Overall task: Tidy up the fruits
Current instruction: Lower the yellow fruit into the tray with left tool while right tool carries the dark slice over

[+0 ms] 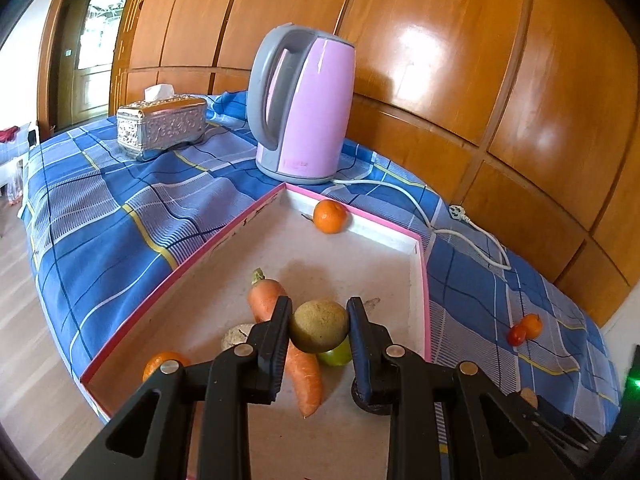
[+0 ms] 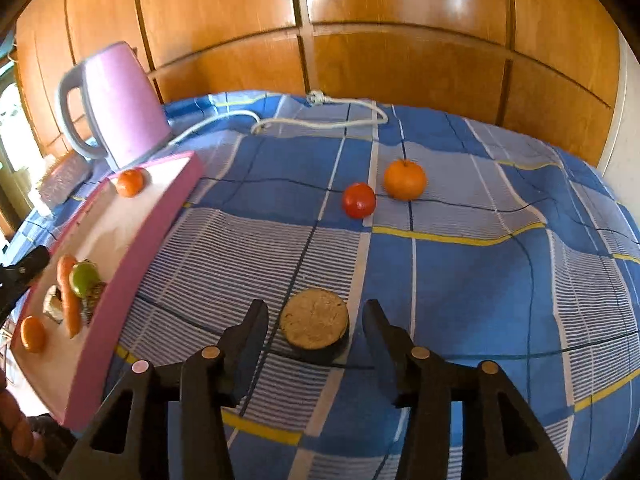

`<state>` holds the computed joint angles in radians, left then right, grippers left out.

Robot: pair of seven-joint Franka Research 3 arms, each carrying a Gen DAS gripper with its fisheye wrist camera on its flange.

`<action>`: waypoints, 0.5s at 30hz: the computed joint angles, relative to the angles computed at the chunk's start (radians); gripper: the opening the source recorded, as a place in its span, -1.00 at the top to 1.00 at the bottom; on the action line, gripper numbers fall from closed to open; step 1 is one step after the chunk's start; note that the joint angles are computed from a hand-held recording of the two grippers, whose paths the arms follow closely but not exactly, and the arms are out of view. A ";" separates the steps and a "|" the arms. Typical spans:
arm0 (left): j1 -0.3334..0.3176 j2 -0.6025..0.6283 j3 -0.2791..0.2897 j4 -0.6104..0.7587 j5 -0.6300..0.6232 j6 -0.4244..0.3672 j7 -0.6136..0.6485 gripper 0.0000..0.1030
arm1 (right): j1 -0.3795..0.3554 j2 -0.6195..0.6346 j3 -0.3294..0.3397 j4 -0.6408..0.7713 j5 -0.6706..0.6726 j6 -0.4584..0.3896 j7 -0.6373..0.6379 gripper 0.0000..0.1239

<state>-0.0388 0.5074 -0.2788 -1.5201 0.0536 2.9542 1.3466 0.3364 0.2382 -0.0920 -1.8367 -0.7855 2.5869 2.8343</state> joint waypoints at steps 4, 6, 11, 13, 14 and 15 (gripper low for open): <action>-0.006 0.001 0.007 0.002 0.004 -0.001 -0.007 0.46 | 0.008 0.026 0.003 0.027 0.012 -0.039 -0.047 0.43; -0.015 0.000 0.020 0.001 0.011 0.004 -0.023 0.45 | 0.018 0.031 -0.001 0.037 -0.005 -0.049 -0.049 0.43; -0.056 -0.006 0.088 -0.005 0.055 0.022 -0.124 0.44 | 0.024 0.051 0.000 0.085 -0.013 -0.011 -0.081 0.43; -0.069 -0.005 0.111 -0.001 0.076 0.019 -0.167 0.41 | 0.020 0.075 0.006 0.128 0.016 0.026 -0.131 0.43; -0.067 -0.002 0.111 0.003 0.082 0.016 -0.178 0.41 | 0.019 0.089 0.009 0.150 0.041 0.048 -0.161 0.43; -0.062 -0.001 0.108 0.004 0.085 0.012 -0.186 0.38 | 0.022 0.104 0.008 0.173 0.063 0.062 -0.188 0.43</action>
<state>-0.1006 0.5065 -0.1710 -1.5160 0.1387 2.9667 1.1609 0.3586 0.3424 -0.0837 -1.6633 -0.7225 2.6493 2.6467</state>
